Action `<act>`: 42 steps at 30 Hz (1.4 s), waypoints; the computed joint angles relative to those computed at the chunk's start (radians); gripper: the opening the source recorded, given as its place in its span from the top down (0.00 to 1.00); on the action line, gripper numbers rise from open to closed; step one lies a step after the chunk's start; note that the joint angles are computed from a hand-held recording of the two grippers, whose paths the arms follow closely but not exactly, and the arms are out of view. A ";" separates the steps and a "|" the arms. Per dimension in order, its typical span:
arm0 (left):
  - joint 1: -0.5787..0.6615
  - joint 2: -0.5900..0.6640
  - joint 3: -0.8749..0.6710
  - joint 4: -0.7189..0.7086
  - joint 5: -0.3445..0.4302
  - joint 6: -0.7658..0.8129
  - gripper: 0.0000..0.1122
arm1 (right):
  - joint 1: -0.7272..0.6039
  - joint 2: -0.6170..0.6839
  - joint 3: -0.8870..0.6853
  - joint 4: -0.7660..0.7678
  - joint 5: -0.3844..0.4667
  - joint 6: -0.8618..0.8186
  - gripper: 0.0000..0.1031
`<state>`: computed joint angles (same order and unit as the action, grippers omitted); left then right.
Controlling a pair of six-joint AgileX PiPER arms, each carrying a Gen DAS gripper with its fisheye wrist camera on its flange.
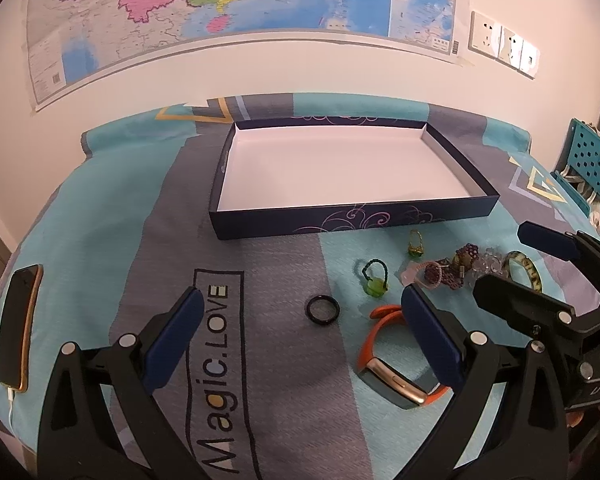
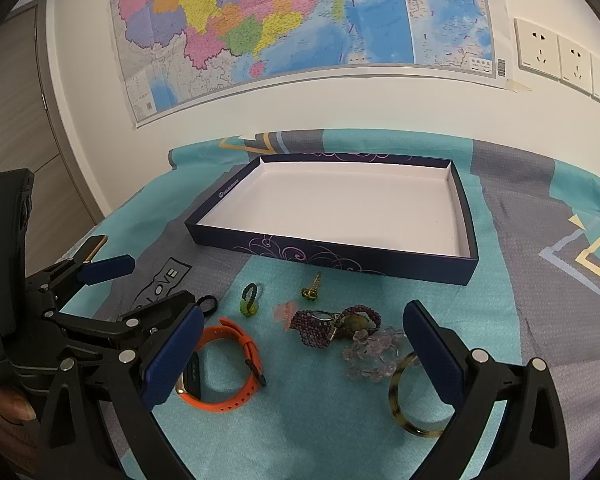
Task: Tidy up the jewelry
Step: 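Grasp the tortoiseshell bangle with the right tool while the left tool grasps the orange watch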
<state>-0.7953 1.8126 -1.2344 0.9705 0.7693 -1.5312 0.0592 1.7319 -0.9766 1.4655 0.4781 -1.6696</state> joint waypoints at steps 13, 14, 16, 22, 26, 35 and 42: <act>0.003 -0.015 0.022 -0.008 -0.037 0.028 0.15 | -0.036 0.000 -0.002 -0.016 0.028 0.005 0.06; 0.006 -0.019 0.029 -0.011 -0.051 0.033 0.16 | -0.042 0.001 -0.005 -0.026 0.030 0.014 0.06; 0.012 -0.030 0.049 -0.013 -0.084 0.044 0.18 | -0.062 0.001 -0.004 -0.040 0.033 0.021 0.07; 0.038 -0.040 0.076 -0.097 -0.193 0.156 0.31 | -0.141 0.028 -0.038 -0.153 0.053 0.120 0.15; 0.044 -0.031 0.081 -0.163 -0.250 0.252 0.39 | -0.182 0.061 -0.063 -0.249 0.051 0.185 0.28; 0.105 -0.028 0.101 -0.422 -0.382 0.535 0.54 | -0.224 0.129 -0.122 -0.391 0.081 0.281 0.53; 0.153 -0.015 0.076 -0.656 -0.403 0.812 0.73 | -0.211 0.138 -0.138 -0.435 0.047 0.298 0.73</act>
